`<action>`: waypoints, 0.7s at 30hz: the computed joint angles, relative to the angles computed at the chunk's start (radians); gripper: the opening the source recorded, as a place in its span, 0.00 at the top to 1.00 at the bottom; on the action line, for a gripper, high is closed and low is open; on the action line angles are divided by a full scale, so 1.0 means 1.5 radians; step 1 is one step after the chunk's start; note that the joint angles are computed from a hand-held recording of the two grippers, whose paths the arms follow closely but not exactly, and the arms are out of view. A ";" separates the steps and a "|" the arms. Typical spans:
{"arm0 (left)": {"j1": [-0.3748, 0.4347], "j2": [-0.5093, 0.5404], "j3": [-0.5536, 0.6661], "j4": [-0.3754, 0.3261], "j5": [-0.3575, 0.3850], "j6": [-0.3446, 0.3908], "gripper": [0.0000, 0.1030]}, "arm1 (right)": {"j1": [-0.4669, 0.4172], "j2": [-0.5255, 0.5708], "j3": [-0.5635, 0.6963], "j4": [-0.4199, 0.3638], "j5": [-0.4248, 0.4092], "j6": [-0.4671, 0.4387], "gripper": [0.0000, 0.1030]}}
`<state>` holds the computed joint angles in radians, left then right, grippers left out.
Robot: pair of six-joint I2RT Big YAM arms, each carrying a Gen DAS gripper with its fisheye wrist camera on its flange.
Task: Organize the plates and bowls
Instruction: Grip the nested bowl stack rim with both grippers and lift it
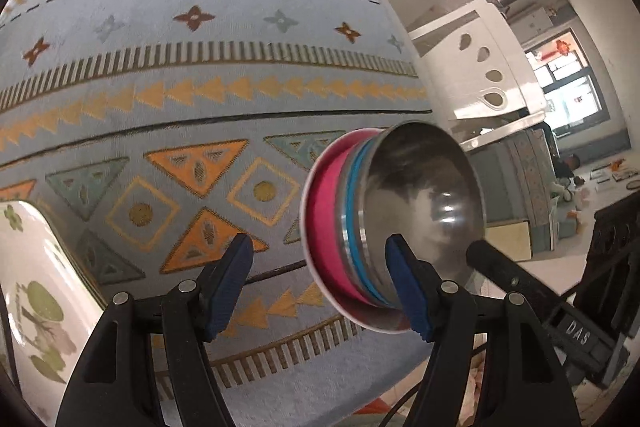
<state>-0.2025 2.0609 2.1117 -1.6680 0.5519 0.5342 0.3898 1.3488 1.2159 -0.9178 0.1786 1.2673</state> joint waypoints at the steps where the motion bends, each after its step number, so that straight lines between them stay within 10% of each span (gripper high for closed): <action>1: -0.001 -0.003 -0.001 -0.001 0.003 -0.001 0.36 | -0.004 -0.005 -0.003 0.008 -0.003 -0.004 0.49; 11: 0.016 -0.052 -0.035 0.027 0.056 -0.103 0.35 | -0.079 0.004 0.021 0.014 -0.140 -0.135 0.49; 21: 0.003 -0.108 -0.160 0.167 0.005 -0.282 0.35 | -0.143 0.036 0.019 -0.007 -0.282 -0.244 0.49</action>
